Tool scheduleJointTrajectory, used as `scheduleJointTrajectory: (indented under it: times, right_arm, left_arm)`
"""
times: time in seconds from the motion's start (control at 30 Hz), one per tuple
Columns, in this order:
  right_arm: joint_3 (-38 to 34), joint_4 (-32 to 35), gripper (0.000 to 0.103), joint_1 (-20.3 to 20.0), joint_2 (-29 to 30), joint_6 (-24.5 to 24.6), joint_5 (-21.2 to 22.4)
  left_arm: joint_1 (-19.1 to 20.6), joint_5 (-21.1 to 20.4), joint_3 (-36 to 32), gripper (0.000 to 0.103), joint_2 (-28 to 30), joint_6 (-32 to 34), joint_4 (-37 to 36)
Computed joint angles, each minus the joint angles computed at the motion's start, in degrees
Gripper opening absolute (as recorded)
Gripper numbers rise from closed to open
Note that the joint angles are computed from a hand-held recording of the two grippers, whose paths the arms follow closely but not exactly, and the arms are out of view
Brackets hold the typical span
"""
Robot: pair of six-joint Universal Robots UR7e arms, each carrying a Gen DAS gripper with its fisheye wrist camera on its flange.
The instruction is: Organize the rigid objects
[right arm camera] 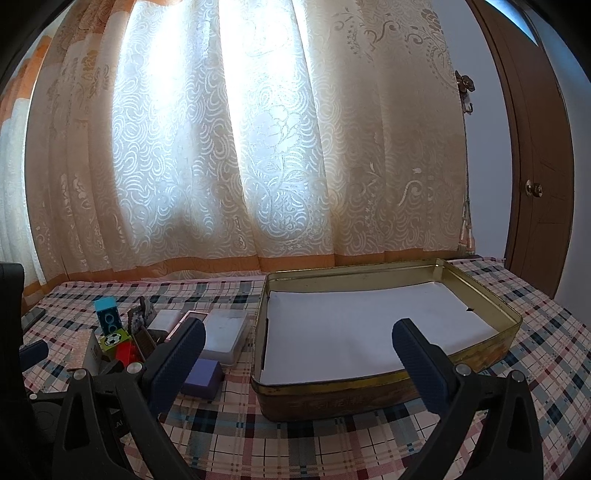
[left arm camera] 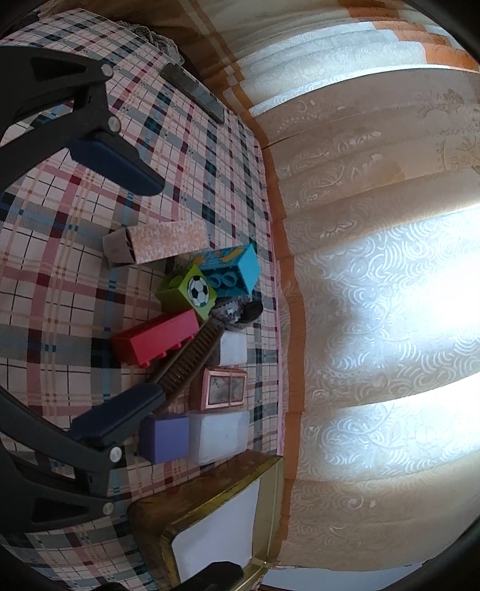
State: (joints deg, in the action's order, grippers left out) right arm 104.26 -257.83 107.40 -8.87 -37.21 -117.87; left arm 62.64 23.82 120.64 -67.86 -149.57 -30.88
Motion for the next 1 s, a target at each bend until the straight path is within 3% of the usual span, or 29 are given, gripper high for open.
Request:
scheduleJointTrajectory:
  times: [0.17,0.37,0.9,1.0]
  right_arm:
    - [0.44,0.46,0.102,-0.26,-0.32,0.83,0.61]
    - [0.96,1.78,0.102,-0.55,-0.78,1.34,1.62]
    - [0.38,5.6,0.102,-0.11,-1.03,0.94,0.25]
    - [0.34,8.62,0.094,0.05,-1.54,2.13,-0.11]
  left_arm:
    - [1.72,0.71,-2.16,0.103,-0.57,-8.42,7.55]
    - [4.61,5.97,-2.61,0.103,-3.97,-20.74,16.63]
    - [2.98,3.91,0.21,0.103,-6.69,-15.76,13.62]
    - [2.94,4.36,0.56,0.103,-7.54,-13.36,12.89]
